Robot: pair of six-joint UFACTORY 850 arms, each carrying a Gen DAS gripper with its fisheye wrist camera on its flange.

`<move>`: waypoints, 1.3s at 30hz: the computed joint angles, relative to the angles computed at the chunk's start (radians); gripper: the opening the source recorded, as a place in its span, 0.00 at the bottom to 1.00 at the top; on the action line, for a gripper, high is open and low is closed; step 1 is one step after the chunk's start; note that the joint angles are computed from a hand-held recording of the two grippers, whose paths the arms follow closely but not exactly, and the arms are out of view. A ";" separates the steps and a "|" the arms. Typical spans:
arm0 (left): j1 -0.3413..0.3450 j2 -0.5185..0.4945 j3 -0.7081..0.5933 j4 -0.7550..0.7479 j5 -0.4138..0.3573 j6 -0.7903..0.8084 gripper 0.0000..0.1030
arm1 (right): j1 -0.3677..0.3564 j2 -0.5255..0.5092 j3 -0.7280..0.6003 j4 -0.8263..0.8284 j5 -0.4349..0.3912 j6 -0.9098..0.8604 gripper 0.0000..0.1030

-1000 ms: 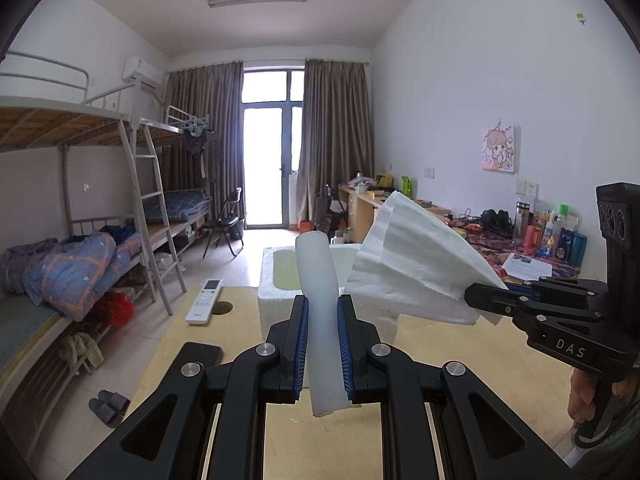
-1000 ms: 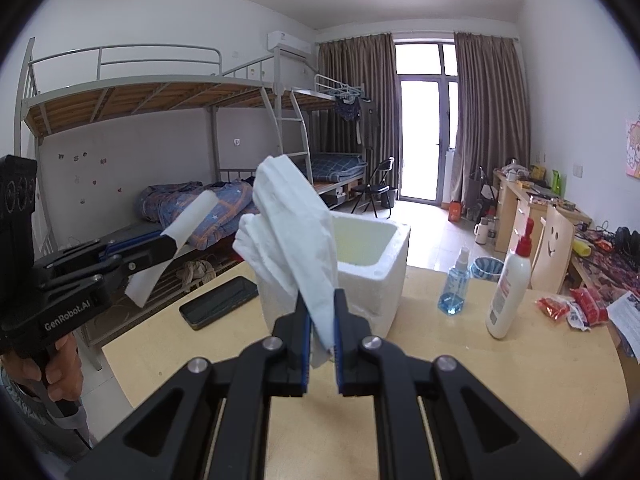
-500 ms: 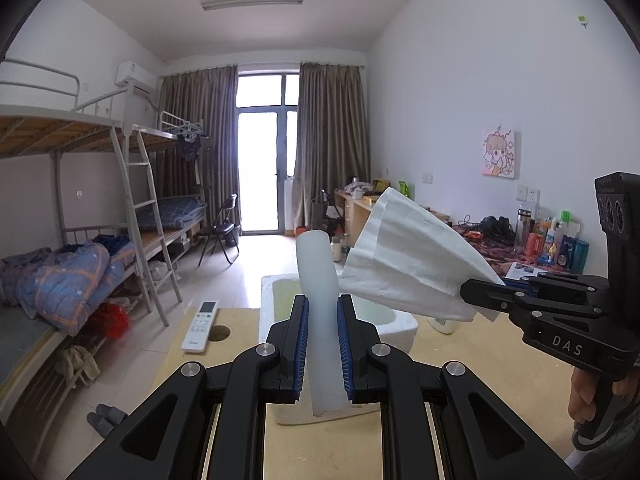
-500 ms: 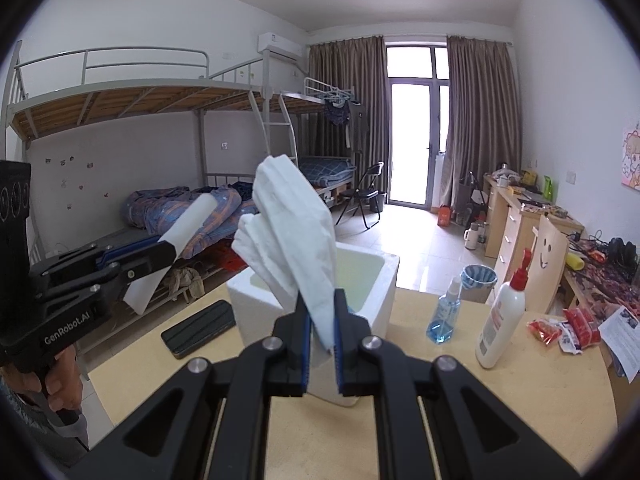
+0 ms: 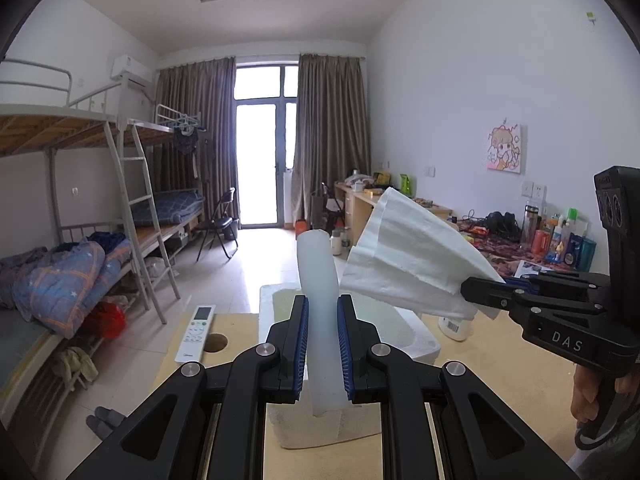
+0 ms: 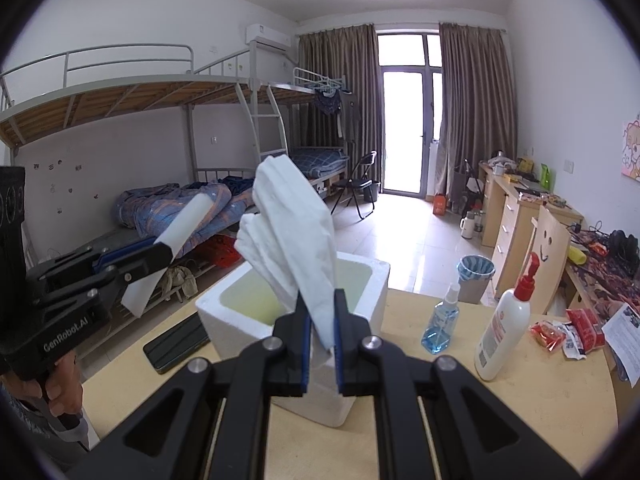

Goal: Organize soft objects
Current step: 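Carry the foam stick and white tissue over the white foam box, then lower the foam stick into the box while the right tool lowers the tissue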

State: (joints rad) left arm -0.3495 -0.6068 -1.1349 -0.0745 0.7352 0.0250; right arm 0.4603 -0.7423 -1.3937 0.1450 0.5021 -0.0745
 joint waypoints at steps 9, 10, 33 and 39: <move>0.008 -0.057 -0.098 -0.022 -0.062 0.022 0.15 | -0.014 -0.065 -0.121 -0.033 -0.093 0.026 0.12; 0.010 -0.064 -0.109 -0.023 -0.067 0.023 0.15 | -0.015 -0.072 -0.134 -0.033 -0.103 0.026 0.12; 0.016 -0.164 -0.284 -0.019 -0.215 0.050 0.15 | -0.021 -0.155 -0.274 0.107 -0.201 -0.100 0.12; 0.017 -0.192 -0.328 0.053 -0.255 -0.008 0.15 | -0.029 -0.129 -0.232 0.192 -0.171 -0.156 0.12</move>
